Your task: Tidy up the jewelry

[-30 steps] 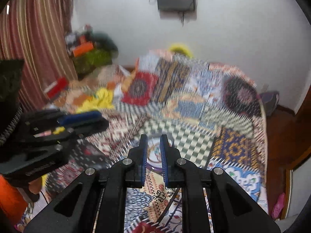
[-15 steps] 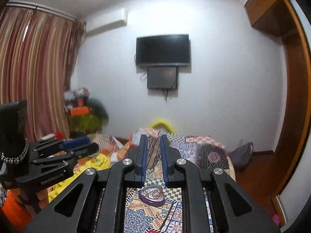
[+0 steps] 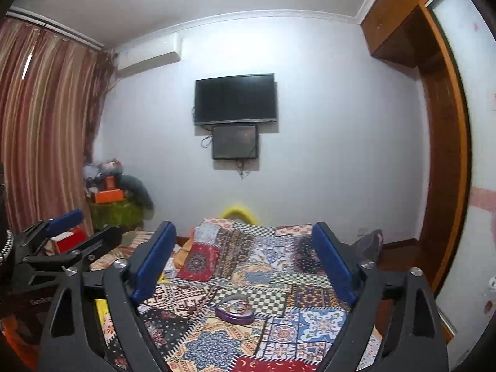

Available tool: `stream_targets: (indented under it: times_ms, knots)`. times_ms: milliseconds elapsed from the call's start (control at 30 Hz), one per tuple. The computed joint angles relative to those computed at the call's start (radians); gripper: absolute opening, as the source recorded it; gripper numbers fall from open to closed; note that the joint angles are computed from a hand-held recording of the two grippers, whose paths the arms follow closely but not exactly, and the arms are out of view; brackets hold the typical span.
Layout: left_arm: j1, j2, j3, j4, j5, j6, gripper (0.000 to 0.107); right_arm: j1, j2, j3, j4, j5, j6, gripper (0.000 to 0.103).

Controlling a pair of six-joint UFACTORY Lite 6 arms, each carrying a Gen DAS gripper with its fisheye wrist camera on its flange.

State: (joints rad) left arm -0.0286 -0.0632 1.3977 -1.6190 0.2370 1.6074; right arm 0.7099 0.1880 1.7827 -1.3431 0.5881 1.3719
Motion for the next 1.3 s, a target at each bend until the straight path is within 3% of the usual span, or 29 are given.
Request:
stream_targets:
  times_ms: [67,233,1300]
  knots:
    - [0.003,-0.012,-0.013,0.008,0.002,-0.011,0.099,0.01,-0.006,-0.016,-0.046,0.031,0.038,0.102]
    - [-0.003,-0.037,-0.031,0.096,0.0,-0.112,0.099,0.027,-0.042,-0.059,-0.061,0.056,0.045,0.102]
    - [-0.004,-0.024,-0.045,0.184,-0.012,-0.2,0.1,0.04,-0.076,-0.091,0.023,0.076,-0.009,0.102]
